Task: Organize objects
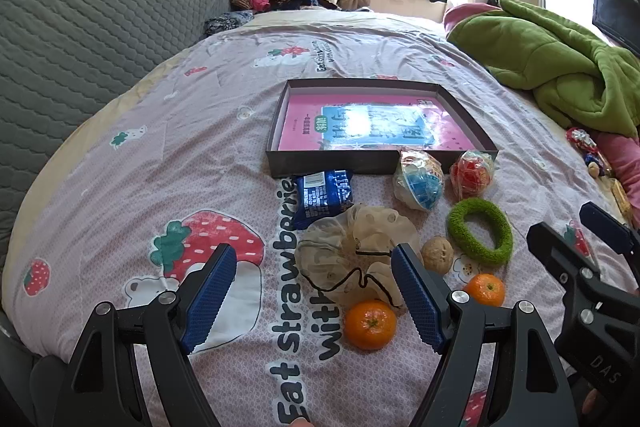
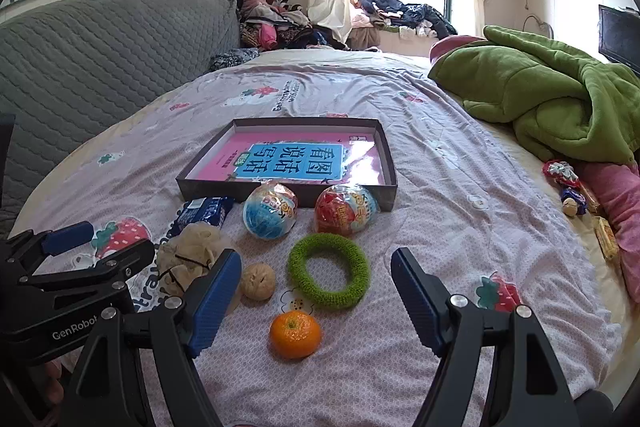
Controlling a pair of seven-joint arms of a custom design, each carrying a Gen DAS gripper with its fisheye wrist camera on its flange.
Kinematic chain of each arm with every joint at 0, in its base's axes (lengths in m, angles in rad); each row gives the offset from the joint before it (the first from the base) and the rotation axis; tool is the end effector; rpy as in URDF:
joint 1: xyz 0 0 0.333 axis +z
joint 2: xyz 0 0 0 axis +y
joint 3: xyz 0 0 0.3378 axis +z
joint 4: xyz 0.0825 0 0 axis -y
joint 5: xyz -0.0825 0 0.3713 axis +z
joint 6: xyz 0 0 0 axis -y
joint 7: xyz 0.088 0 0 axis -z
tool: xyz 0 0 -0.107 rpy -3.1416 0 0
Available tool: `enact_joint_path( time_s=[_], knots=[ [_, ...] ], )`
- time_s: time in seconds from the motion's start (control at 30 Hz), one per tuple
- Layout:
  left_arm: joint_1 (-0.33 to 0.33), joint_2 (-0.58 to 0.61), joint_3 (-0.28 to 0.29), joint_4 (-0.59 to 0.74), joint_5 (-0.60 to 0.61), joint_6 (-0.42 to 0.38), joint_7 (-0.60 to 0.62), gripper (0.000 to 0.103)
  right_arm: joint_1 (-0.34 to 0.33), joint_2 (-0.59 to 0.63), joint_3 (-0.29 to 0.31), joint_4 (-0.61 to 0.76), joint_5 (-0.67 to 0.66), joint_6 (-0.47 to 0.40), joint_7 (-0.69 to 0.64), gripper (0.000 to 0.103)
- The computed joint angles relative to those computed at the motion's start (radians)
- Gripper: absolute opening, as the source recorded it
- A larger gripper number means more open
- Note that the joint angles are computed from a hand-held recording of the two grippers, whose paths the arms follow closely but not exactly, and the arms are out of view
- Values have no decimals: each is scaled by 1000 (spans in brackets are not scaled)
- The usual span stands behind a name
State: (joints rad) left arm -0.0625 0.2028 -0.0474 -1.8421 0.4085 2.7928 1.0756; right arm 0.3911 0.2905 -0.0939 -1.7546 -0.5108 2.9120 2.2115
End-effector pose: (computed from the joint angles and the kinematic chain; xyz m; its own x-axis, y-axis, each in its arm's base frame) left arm 0.6467 -0.0873 0.5295 0.0639 -0.9979 -0.0110 -0.7083 -0.0376 -0.7049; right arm 0.6375 0.2349 0.5276 0.1260 -0.9919 -0.0147 -0.6138 -0.0663 -0.7867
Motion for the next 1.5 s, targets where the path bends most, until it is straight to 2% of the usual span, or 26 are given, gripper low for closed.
enact_joint_path(
  time_s=[0.27, 0.43, 0.63, 0.83, 1.0, 1.5],
  knots=[
    [5, -12, -5, -14, -16, 14, 17, 81, 29, -12, -44, -5, -92, 25, 84, 77],
    [6, -13, -8, -17, -26, 17, 28, 81, 12, -11, -26, -3, -93, 26, 79, 77],
    [12, -8, -21, -16, -72, 6, 71, 81, -17, -2, 14, 0, -21, 4, 6, 77],
    [15, 5, -27, -7, -112, -41, 116, 81, -41, 8, 53, -1, 78, -29, -101, 77],
    [20, 20, -34, 1, -145, -89, 158, 81, -44, 5, 59, -21, 134, -35, -153, 77],
    [35, 13, -61, -30, -275, -123, 295, 81, -77, -2, 105, -53, 302, -50, -296, 77]
  ],
)
